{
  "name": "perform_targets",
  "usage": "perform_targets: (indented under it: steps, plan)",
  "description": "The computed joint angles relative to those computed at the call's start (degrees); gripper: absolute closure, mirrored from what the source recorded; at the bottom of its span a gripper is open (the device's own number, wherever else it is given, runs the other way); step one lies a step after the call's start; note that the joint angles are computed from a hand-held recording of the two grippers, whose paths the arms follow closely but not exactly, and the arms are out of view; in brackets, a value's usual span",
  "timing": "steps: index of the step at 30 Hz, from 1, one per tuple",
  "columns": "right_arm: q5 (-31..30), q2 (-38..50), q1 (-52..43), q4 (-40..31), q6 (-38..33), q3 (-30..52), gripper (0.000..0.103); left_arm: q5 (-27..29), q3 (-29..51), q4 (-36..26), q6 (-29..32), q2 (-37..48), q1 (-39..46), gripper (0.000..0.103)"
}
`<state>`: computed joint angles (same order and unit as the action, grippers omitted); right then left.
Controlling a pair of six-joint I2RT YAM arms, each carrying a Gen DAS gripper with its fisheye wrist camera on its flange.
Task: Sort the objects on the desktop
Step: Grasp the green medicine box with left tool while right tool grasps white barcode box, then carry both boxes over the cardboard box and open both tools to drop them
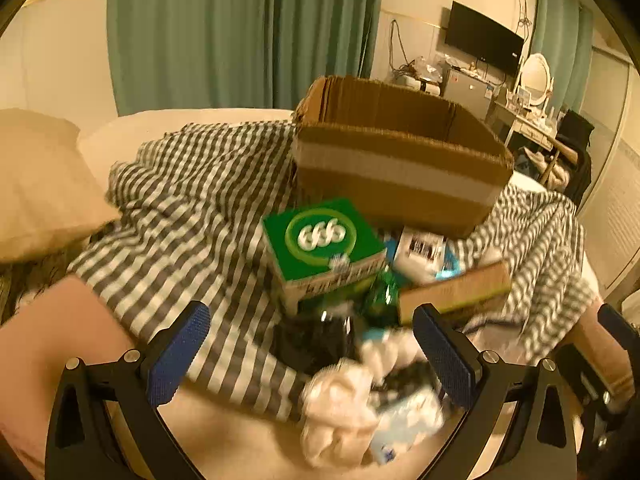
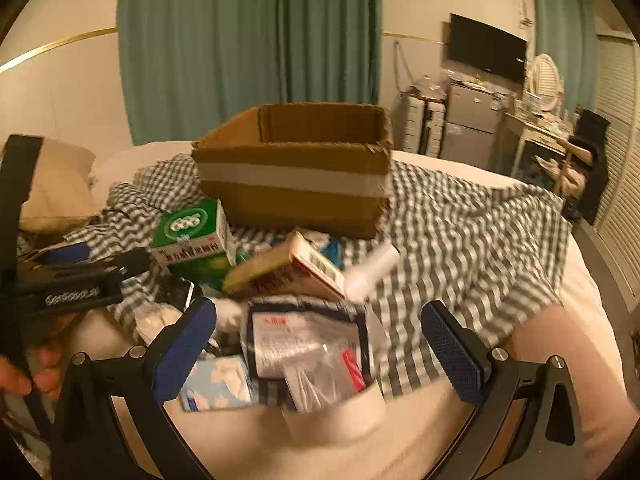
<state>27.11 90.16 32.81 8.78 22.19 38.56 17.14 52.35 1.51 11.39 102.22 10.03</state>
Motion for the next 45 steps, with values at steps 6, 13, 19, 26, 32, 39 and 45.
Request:
perform_targets:
  steps: [6,13,19,26,32,39,45]
  plan:
    - [-5.2,2.8,-7.7,-4.3,-5.5,8.9,0.0,-3.4,10.0,-4.2,-3.3,7.5,-4.9,0.0]
    - [-15.9,12.3,-11.5,-2.1,2.9,11.8,0.0,-6.6,15.4,-3.0,-11.2,17.4,-7.1,0.0]
    - [-19.8,18.6,-12.5,-5.0,6.1,15.4,0.0,-11.0,19.0,-2.6,-11.6,22.1,-8.9,0.0]
    - [-28.0,23.2,-16.2,-3.6,10.7,18.3,0.0,-8.1,26.2,-7.1,-13.2,27.8,-6.9,0.0]
    - [-33.8,24.8,-16.9,-1.9,13.3,18.2,0.0,-4.8,25.7,-5.6,-12.6,28.3,-5.4,0.003]
    - [-32.4,20.0,-16.1,1.4,12.1,13.7,0.018,-3.4,21.5,-1.2,-11.7,25.2,-5.3,0.005]
    - [-25.5,16.1,-13.2,1.6,7.7,13.3,0.019,-2.0,18.1,1.6,-10.3,21.7,-4.1,0.006]
